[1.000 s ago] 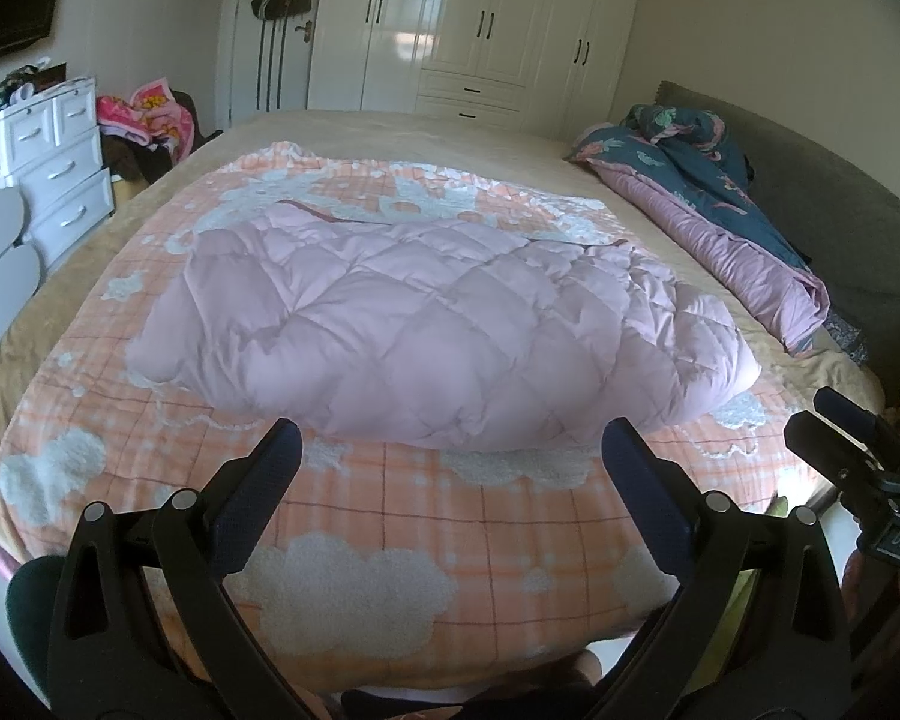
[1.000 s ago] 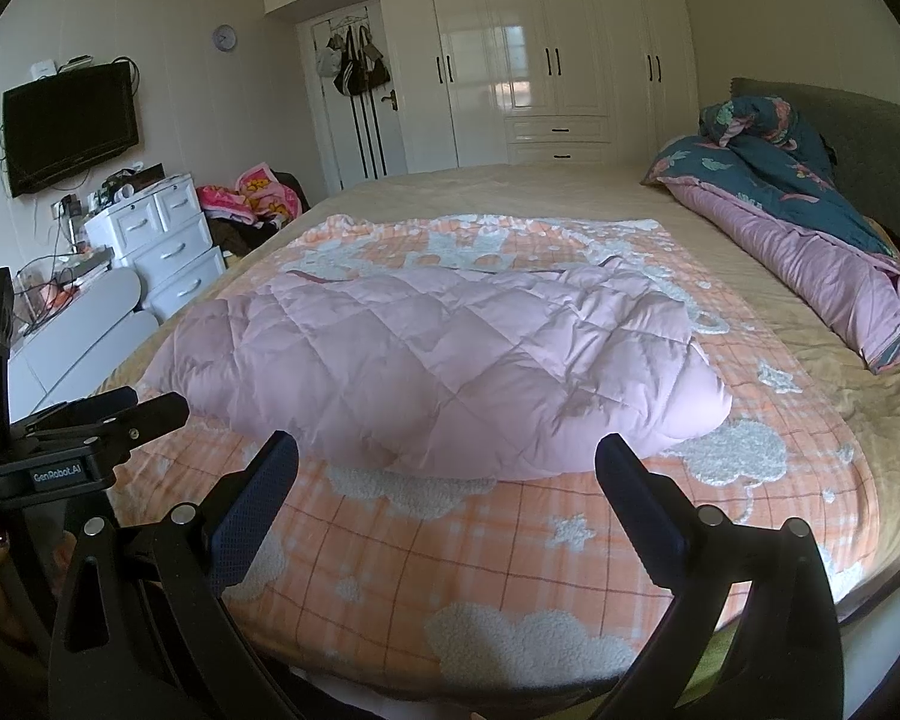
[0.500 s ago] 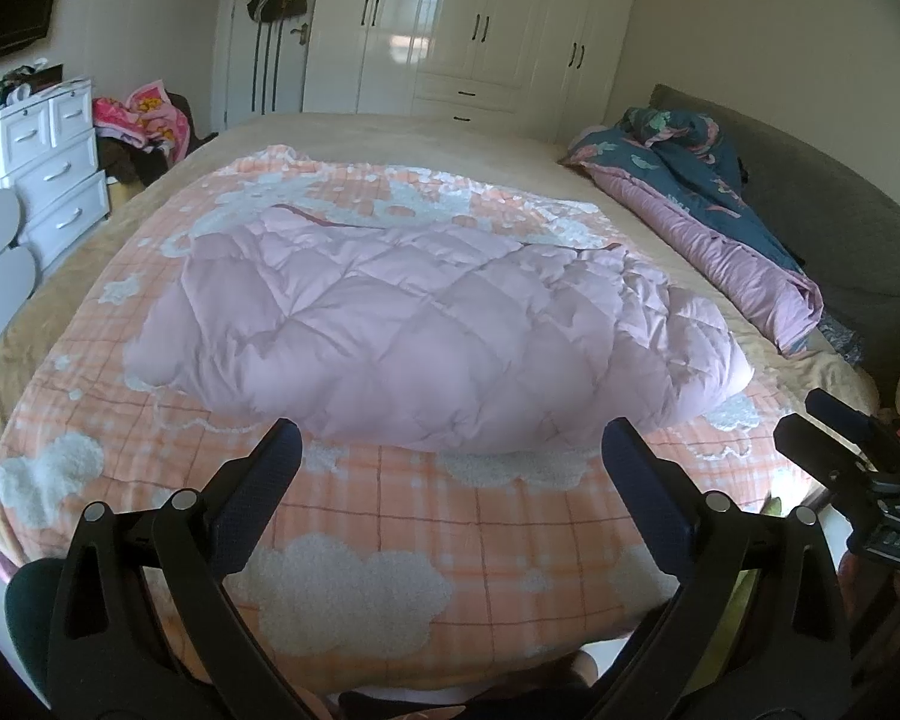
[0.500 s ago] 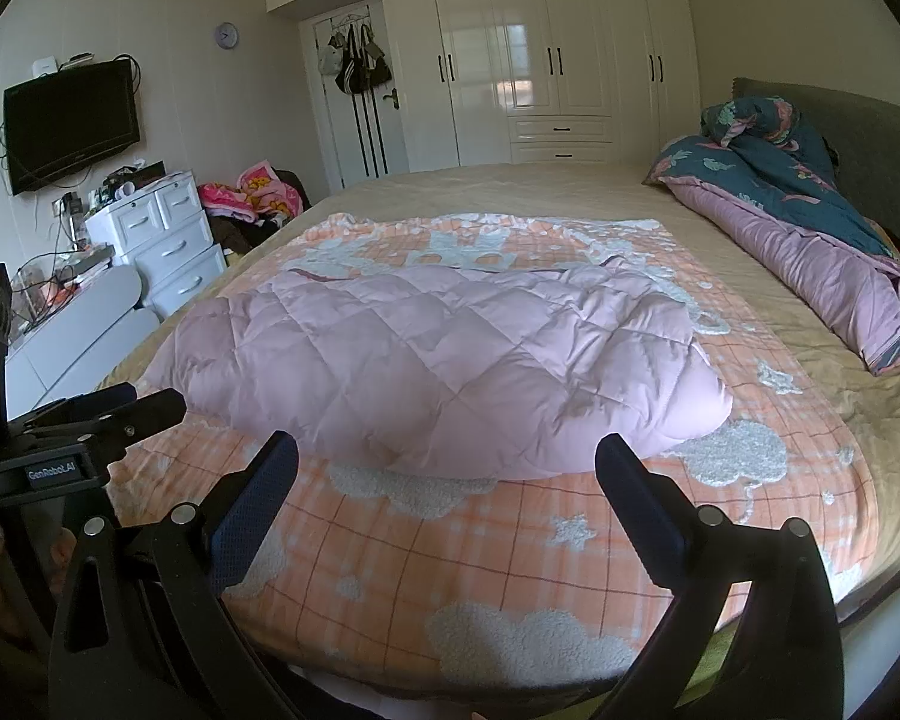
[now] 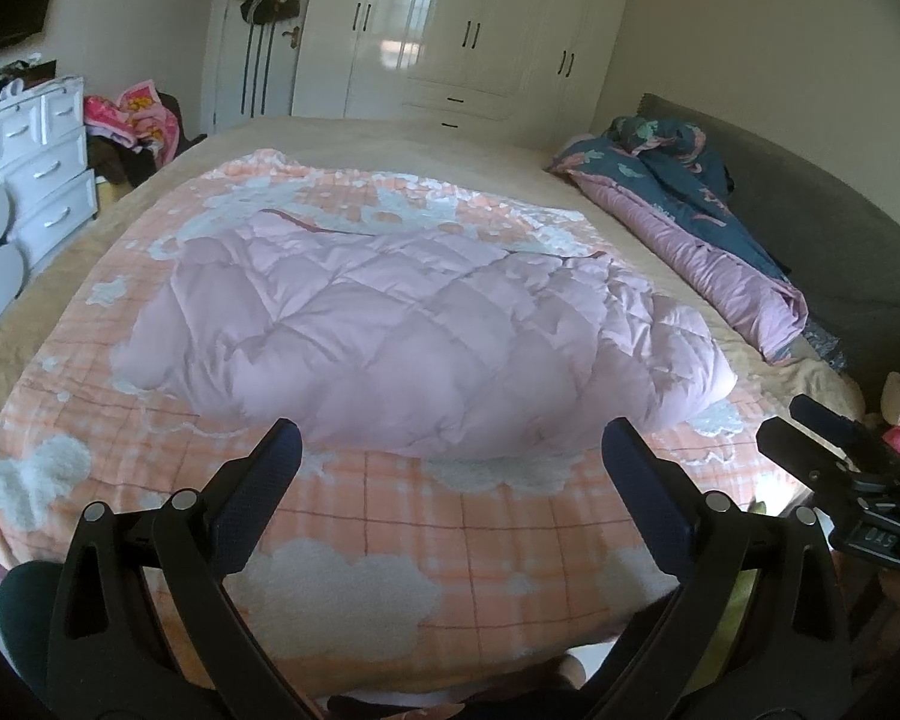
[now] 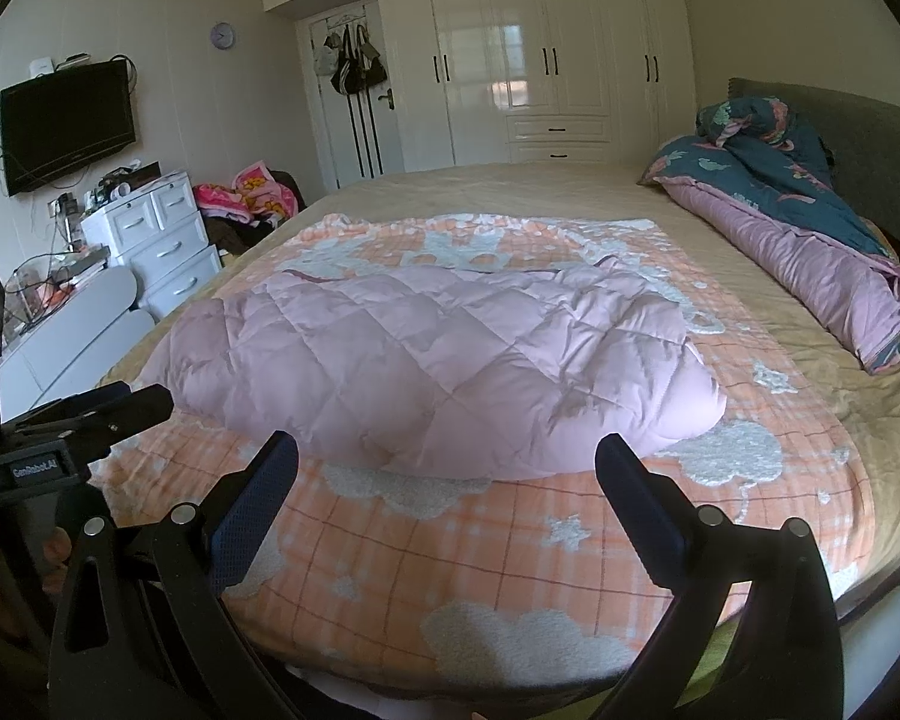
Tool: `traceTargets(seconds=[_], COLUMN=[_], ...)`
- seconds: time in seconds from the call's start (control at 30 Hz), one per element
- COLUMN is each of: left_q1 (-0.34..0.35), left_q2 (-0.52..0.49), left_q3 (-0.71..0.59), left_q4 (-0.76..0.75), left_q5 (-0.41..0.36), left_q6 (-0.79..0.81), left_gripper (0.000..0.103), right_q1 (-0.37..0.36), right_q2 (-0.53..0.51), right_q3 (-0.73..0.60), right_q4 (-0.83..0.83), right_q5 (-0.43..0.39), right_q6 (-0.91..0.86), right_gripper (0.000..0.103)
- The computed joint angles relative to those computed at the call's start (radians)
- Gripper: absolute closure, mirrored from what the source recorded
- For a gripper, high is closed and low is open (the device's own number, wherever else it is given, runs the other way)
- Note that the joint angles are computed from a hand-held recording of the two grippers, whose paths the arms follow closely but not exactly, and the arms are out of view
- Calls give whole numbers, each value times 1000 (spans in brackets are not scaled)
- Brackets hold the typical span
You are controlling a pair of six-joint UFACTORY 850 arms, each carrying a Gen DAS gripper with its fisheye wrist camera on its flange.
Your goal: Fold large clothes
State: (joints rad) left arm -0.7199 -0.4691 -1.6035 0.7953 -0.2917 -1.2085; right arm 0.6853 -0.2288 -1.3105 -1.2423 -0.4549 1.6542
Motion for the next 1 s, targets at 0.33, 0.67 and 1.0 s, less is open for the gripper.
traceTargets(seconds=[0.33, 0.67, 1.0], left_q1=[8, 37, 325], left_q2=[2, -32, -156], left_q3=[5, -31, -175], left_q4=[-227, -326, -184], left_q5=[14, -69, -317], left_q6=[220, 268, -59], left_gripper=[9, 9, 9], right_q1=[0, -29, -376], right_q2=[5, 114, 343], right_q3=[6, 149, 551], right_q4=[-1, -163, 180], right_q5=[-17, -199, -507], right_q6=[10, 304, 422], right_gripper=[4, 4, 4])
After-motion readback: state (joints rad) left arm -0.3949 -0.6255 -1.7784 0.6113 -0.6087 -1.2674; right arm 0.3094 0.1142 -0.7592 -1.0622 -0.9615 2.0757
